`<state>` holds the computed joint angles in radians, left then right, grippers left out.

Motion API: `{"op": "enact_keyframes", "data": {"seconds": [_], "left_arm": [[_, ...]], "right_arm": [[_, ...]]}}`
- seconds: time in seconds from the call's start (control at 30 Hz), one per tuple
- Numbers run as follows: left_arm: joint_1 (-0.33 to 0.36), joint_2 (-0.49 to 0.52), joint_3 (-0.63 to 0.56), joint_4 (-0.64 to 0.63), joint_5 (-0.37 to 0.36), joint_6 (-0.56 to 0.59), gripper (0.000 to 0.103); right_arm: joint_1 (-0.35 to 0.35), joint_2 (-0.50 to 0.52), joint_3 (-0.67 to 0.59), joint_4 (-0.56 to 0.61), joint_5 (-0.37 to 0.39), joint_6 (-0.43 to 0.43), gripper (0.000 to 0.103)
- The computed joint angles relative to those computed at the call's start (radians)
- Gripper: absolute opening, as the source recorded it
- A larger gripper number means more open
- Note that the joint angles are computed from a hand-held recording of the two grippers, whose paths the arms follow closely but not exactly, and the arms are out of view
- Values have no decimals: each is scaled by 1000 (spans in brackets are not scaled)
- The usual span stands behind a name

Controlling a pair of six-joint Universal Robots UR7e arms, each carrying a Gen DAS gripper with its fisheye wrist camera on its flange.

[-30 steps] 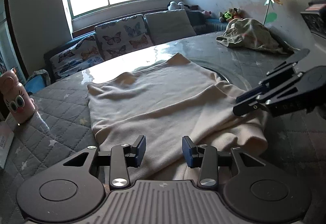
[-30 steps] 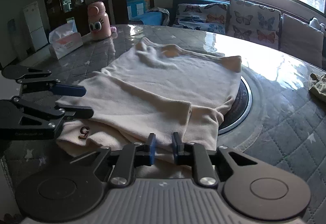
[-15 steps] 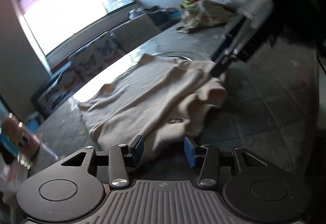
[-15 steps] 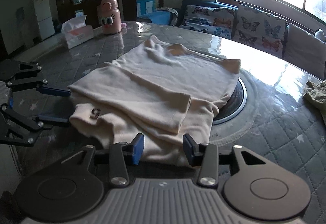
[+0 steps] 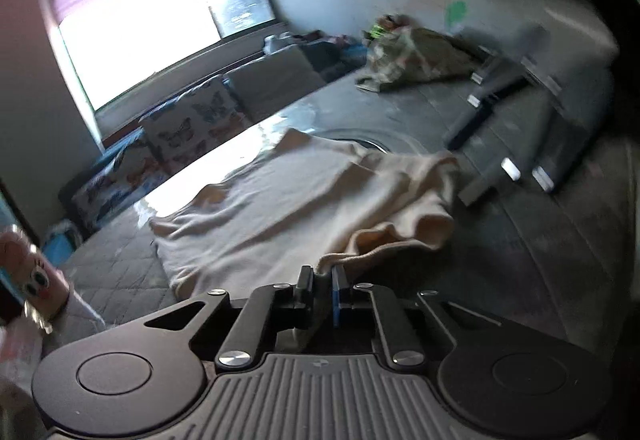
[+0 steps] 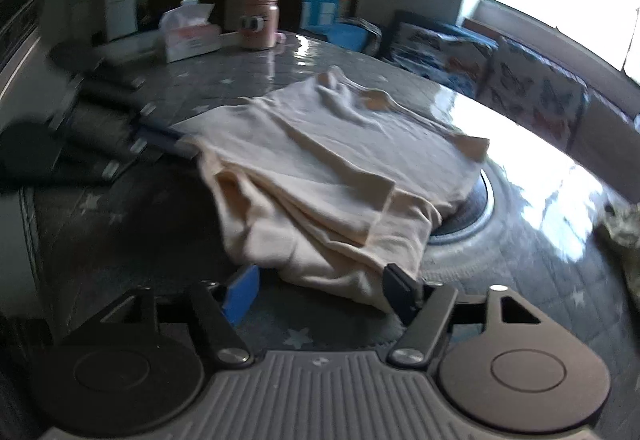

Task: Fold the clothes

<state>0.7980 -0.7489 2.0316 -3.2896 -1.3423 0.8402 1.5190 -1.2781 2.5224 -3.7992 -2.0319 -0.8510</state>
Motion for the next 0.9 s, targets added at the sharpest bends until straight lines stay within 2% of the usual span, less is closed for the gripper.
{"op": "enact_keyframes", "data": {"seconds": [0.13, 0.27, 0.37, 0.47, 0.53, 0.57, 0.67, 0.7, 0.73, 0.9], "left_arm": [[7, 22, -76, 46, -9, -88, 8], [13, 42, -121, 74, -8, -105, 9], [20, 43, -133, 96, -13, -112, 9], [25, 31, -121, 106, -24, -105, 11], [28, 21, -106, 106, -28, -99, 13], [30, 16, -97, 102, -29, -96, 14], [33, -3, -62, 78, -20, -77, 29], [33, -9, -50, 68, -13, -68, 39], [34, -15, -37, 57, -6, -60, 43], [35, -19, -5, 22, 30, -4, 47]], "right_arm": [[5, 44, -14, -43, 14, -69, 75], [2, 79, -52, -56, 34, -89, 74], [-8, 88, -79, -38, 58, -91, 64], [-23, 79, -104, 23, 82, -64, 47], [-31, 66, -112, 61, 93, -35, 30], [-34, 60, -116, 80, 97, -21, 27], [-45, 36, -119, 123, 115, 29, 20], [-49, 26, -119, 139, 124, 49, 17], [-51, 20, -118, 143, 129, 62, 17], [-52, 7, -125, 156, 144, 116, 15]]}}
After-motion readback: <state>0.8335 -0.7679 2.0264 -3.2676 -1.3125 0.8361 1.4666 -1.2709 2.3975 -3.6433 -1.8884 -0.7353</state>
